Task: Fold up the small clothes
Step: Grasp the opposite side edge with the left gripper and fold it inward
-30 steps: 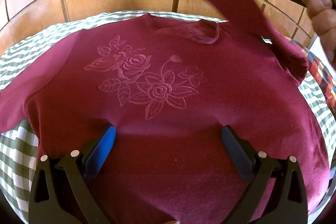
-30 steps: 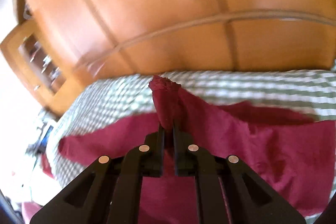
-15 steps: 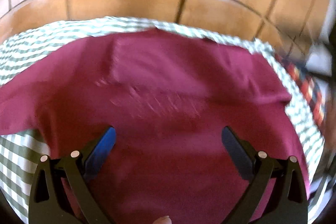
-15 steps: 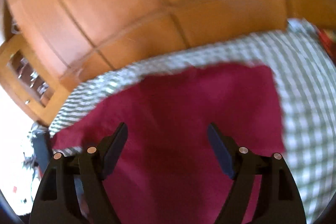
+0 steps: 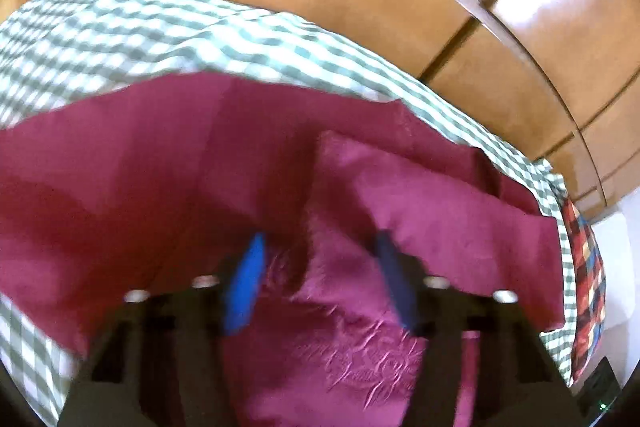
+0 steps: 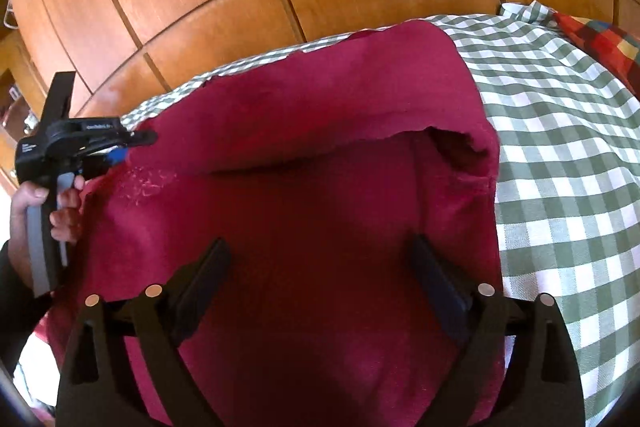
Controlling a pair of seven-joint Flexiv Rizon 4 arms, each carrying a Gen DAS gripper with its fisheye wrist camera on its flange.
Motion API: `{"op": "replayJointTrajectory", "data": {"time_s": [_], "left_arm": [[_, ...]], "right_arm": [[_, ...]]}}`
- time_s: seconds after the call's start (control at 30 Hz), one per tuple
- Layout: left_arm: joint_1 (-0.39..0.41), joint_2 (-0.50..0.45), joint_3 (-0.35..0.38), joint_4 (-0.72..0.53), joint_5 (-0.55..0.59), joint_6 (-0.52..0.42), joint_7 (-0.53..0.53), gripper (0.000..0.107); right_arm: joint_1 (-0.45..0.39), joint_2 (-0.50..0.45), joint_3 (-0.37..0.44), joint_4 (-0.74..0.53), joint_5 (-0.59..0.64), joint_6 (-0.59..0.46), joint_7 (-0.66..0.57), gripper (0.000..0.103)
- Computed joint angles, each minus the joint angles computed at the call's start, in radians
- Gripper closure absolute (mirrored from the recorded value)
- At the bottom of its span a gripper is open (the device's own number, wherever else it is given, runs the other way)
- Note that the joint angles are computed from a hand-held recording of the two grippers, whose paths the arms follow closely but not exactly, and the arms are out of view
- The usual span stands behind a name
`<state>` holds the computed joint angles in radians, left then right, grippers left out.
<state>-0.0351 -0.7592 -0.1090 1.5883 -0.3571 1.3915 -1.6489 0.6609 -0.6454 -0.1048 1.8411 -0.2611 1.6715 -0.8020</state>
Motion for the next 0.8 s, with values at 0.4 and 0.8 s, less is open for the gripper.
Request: {"op": "replayJointTrajectory", "data": {"time_s": [0.4,0.8], "left_arm": [[-0.073,-0.004,0.136,0.031,0.068,0.055,-0.066,0.096],[-0.147,-0.026,0.234,0.02,0.176,0.11,-0.139,0.091]], "right_arm": [[-0.061,0.038,0.076,-0.017,0.012,-0.079,0.001,0.014],[-0.069,-0.146,-0.003,-0.414,-0.109,-0.412,0.106,0.028]]}}
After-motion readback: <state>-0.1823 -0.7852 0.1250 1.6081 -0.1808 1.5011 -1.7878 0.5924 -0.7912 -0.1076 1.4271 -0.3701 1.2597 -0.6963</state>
